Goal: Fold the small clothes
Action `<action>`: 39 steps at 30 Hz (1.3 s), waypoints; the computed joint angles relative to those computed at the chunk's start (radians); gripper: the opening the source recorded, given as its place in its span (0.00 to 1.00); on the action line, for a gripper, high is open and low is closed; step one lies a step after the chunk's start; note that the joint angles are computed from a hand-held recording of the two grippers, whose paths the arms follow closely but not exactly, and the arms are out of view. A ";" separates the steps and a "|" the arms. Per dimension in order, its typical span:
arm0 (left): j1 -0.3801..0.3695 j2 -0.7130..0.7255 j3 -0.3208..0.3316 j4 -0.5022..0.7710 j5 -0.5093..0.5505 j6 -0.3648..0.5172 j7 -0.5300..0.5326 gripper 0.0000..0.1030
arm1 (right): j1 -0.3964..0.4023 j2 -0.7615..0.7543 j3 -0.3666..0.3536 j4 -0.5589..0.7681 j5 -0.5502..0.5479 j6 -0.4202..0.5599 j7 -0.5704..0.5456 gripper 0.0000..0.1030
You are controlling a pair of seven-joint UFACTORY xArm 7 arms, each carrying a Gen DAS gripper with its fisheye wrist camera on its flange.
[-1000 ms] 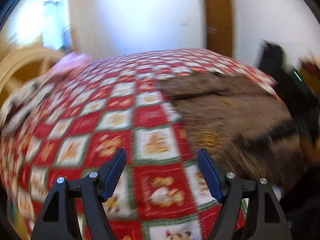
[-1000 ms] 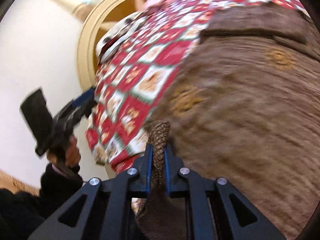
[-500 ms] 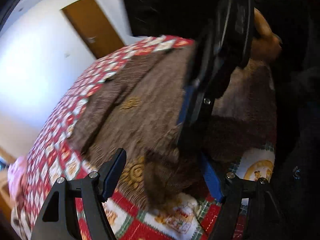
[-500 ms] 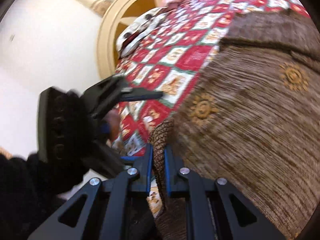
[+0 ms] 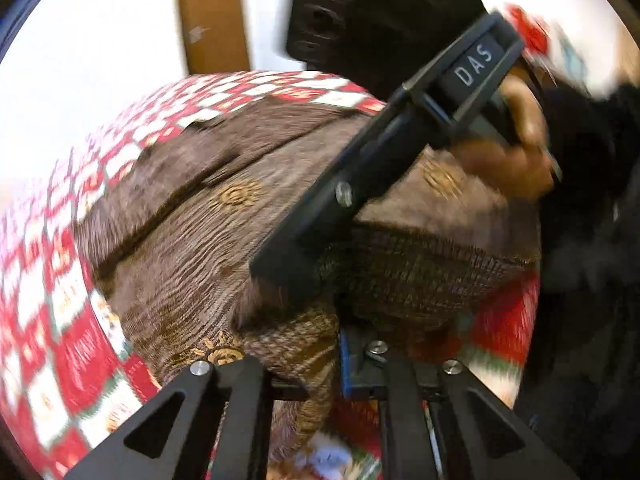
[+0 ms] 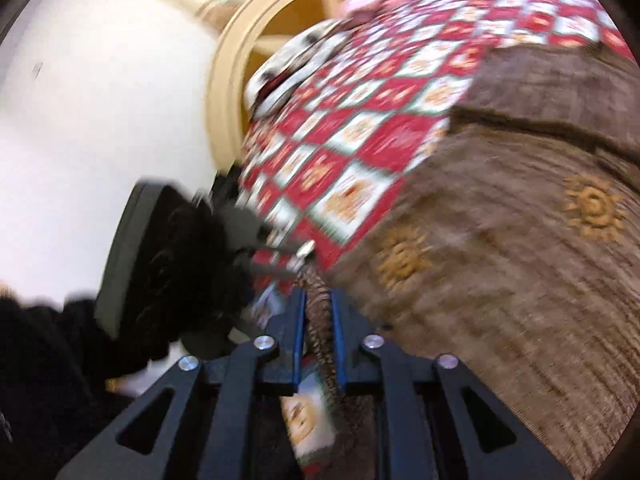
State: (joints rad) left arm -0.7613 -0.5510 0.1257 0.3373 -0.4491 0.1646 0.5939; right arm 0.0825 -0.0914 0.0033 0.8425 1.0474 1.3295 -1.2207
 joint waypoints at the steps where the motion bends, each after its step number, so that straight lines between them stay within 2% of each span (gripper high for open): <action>1: 0.001 0.025 0.008 0.015 -0.024 -0.009 -0.030 0.06 | -0.006 0.021 -0.005 0.012 0.024 -0.018 0.031 0.27; 3: 0.005 0.054 0.016 0.032 -0.053 -0.028 -0.067 0.05 | -0.031 0.052 -0.021 0.029 0.093 -0.050 0.097 0.34; 5: 0.003 0.086 0.036 0.052 -0.100 -0.060 -0.116 0.05 | -0.070 0.041 -0.044 0.020 0.156 -0.072 0.113 0.37; 9: -0.044 0.140 0.129 0.094 -0.210 -0.083 -0.151 0.05 | -0.121 -0.069 -0.078 -0.032 0.140 -0.160 0.123 0.39; 12: -0.036 0.199 0.138 0.117 -0.268 -0.095 -0.175 0.05 | -0.165 -0.170 -0.131 -0.085 0.109 -0.201 0.146 0.47; 14: -0.105 0.206 0.194 0.116 -0.364 -0.120 -0.117 0.05 | -0.201 -0.248 -0.165 -0.128 0.064 -0.263 0.163 0.49; 15: -0.169 0.226 0.253 0.139 -0.432 -0.137 -0.054 0.05 | -0.215 -0.283 -0.182 -0.150 0.039 -0.288 0.170 0.49; 18: -0.219 0.237 0.296 0.155 -0.532 -0.155 0.018 0.05 | -0.260 -0.362 -0.245 -0.197 -0.050 -0.320 0.196 0.53; 21: -0.180 0.254 0.251 0.166 -0.567 -0.152 0.015 0.06 | -0.281 -0.411 -0.271 -0.237 -0.159 -0.361 0.206 0.55; 22: -0.127 0.248 0.199 0.157 -0.540 -0.146 -0.019 0.05 | -0.283 -0.428 -0.278 -0.251 -0.200 -0.357 0.207 0.56; 25: -0.035 0.248 0.106 0.145 -0.517 -0.141 -0.060 0.06 | -0.259 -0.466 -0.305 -0.282 -0.266 -0.305 0.185 0.60; 27: 0.000 0.265 0.071 0.153 -0.500 -0.139 -0.080 0.06 | -0.238 -0.514 -0.289 -0.315 -0.329 -0.281 0.148 0.63; 28: 0.049 0.267 0.024 0.151 -0.459 -0.130 -0.124 0.06 | -0.224 -0.539 -0.276 -0.331 -0.368 -0.272 0.124 0.65; 29: 0.067 0.271 0.009 0.152 -0.443 -0.127 -0.141 0.06 | -0.214 -0.565 -0.267 -0.348 -0.405 -0.268 0.103 0.66; 31: 0.123 0.272 -0.041 0.151 -0.381 -0.114 -0.203 0.06 | -0.187 -0.605 -0.237 -0.386 -0.463 -0.290 0.075 0.67; 35: 0.130 0.271 -0.036 0.155 -0.357 -0.095 -0.227 0.06 | -0.138 -0.656 -0.168 -0.486 -0.580 -0.413 0.042 0.68; 38: 0.105 0.261 -0.005 0.158 -0.394 -0.074 -0.185 0.06 | -0.107 -0.673 -0.126 -0.560 -0.661 -0.540 0.056 0.69; 39: 0.088 0.256 0.015 0.161 -0.424 -0.062 -0.154 0.06 | -0.094 -0.682 -0.134 -0.572 -0.676 -0.565 0.054 0.72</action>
State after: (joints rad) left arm -0.6729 -0.2950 0.1410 0.4984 -0.8726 0.1025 0.4401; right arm -0.0112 -0.7737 -0.1307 0.2703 0.3716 0.7642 -1.1666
